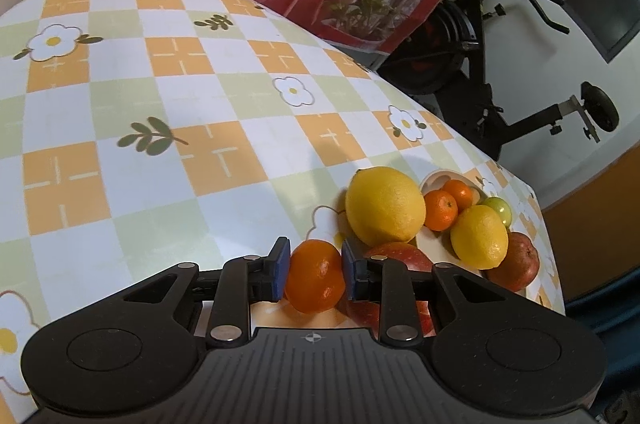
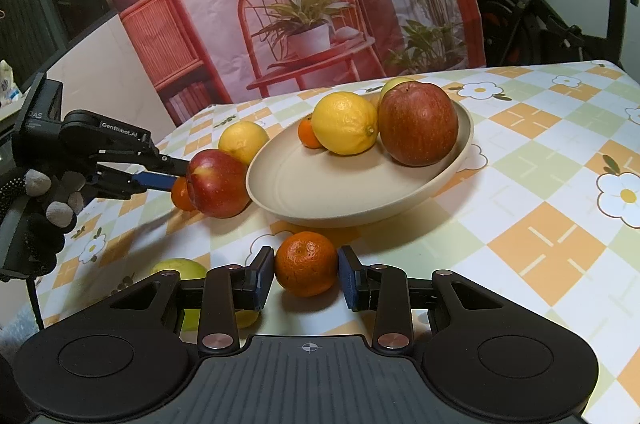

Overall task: Organize fruits
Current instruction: 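Close the left gripper on the tangerine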

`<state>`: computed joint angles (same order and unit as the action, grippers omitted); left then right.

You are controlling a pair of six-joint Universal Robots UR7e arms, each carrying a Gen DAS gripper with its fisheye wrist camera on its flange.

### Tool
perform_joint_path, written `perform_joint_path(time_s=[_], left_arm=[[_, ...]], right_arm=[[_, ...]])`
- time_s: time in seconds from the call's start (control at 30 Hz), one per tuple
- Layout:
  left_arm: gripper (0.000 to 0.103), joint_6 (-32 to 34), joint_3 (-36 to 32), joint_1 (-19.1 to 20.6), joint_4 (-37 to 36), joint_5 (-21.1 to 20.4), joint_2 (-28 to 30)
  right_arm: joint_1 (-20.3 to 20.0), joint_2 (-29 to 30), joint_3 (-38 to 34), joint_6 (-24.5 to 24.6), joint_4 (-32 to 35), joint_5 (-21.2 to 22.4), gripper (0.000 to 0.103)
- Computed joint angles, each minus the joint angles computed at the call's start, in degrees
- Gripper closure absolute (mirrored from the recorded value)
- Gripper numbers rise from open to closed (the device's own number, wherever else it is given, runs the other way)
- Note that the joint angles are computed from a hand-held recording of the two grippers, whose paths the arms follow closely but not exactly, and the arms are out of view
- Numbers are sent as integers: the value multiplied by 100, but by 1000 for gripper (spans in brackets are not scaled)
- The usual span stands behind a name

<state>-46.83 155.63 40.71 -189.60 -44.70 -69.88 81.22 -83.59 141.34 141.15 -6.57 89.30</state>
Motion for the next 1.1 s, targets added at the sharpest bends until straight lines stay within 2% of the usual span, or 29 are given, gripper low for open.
perform_joint_path(time_s=[0.23, 0.37, 0.47, 0.7, 0.83, 0.93, 1.1], left_arm=[[74, -449, 275, -248, 696, 120, -664], [74, -755, 455, -448, 1344, 248, -1227], [74, -694, 552, -484, 1554, 231, -1483], [74, -674, 520, -537, 1691, 405, -1470], [73, -581, 479, -439, 1304, 334, -1217], [62, -569, 394, -382, 1236, 362, -1015], [62, -537, 331, -274, 1060, 391, -847]], right_arm=[[-12, 0, 4, -2, -3, -12, 71], [-37, 12, 10, -7, -23, -34, 71], [-37, 8, 12, -6, -23, -35, 71], [-43, -3, 13, -12, -15, -39, 71], [-40, 3, 17, -13, -22, -31, 71], [-37, -11, 16, -30, -7, -20, 71], [-38, -11, 17, -24, -7, -22, 71]])
